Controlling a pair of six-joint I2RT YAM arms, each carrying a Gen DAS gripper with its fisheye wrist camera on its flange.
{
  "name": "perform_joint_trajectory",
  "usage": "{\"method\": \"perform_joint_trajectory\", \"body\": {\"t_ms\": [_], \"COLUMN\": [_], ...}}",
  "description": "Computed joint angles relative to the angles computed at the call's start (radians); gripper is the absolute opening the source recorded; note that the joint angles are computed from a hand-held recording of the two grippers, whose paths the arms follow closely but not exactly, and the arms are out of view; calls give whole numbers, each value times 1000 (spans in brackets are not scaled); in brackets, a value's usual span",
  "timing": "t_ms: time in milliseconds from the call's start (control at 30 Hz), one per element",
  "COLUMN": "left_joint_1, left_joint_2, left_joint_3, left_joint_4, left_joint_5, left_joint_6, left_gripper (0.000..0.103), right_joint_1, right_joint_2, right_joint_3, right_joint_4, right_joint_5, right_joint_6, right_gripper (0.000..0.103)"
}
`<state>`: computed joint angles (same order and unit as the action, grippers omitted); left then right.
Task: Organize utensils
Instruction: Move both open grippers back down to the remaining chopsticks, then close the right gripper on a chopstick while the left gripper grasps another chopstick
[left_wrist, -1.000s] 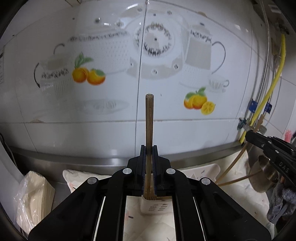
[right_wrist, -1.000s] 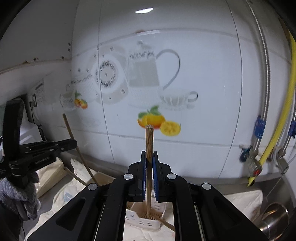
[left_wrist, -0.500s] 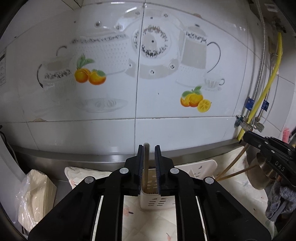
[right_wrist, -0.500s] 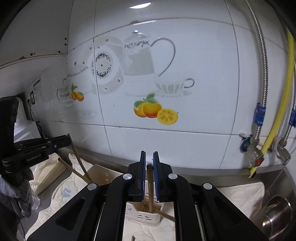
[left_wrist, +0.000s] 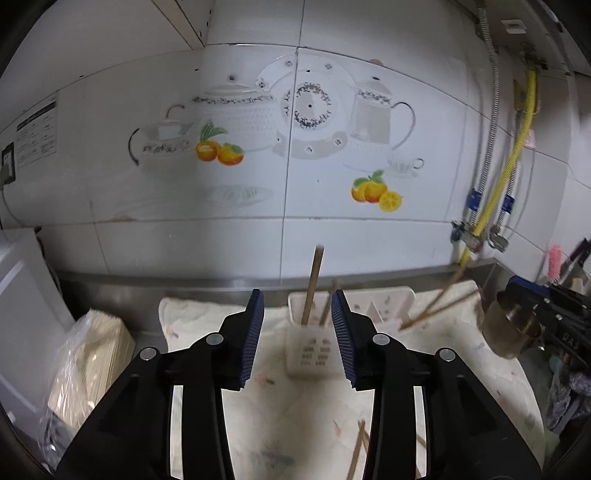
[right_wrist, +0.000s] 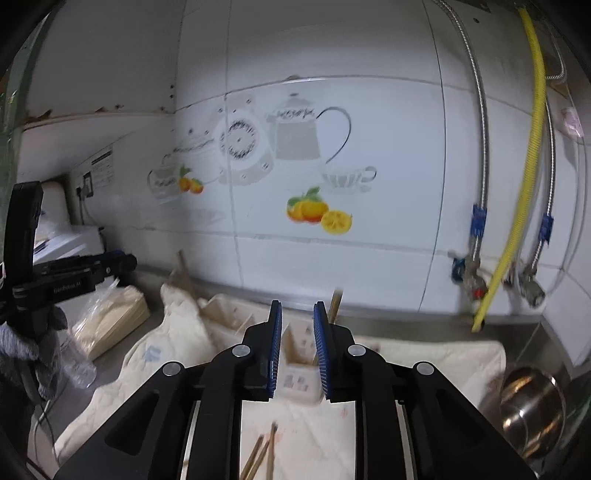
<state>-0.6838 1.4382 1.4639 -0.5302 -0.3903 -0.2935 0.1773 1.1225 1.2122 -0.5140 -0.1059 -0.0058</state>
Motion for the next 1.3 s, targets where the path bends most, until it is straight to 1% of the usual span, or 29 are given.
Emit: {"method": "perform_joint_trajectory", "body": {"t_ms": [67, 233, 400, 600, 800, 967, 1300], "left_joint_1": [-34, -106, -175, -240, -296, -335, -345], "left_joint_2": [-47, -125, -214, -264, -271, -264, -226], "left_joint_3": [-65, -200, -353, -484, -579, -640, -734], "left_joint_4": [-3, -4, 16, 11, 2, 5, 68], "left_joint_5": [-26, -69, -84, -93, -85, -71, 5], "left_joint_6": [-14, -44, -110, -190, -252, -294, -352], "left_gripper": [42, 43, 43, 43, 43, 43, 43], "right_joint_1": [17, 67, 115, 173, 219, 225, 197], "right_joint_2": [-59, -188, -293, -388, -426, -433, -381], "right_joint_3": [-62, -213, -341, -478, -601, -664, -718], "right_joint_4": [-11, -33, -56, -86, -93, -84, -49], "right_joint_5": [7, 38, 84, 119, 138, 133, 108], "right_joint_6": [1, 11, 30, 62, 104, 124, 126], "right_gripper": [18, 18, 18, 18, 18, 18, 18]}}
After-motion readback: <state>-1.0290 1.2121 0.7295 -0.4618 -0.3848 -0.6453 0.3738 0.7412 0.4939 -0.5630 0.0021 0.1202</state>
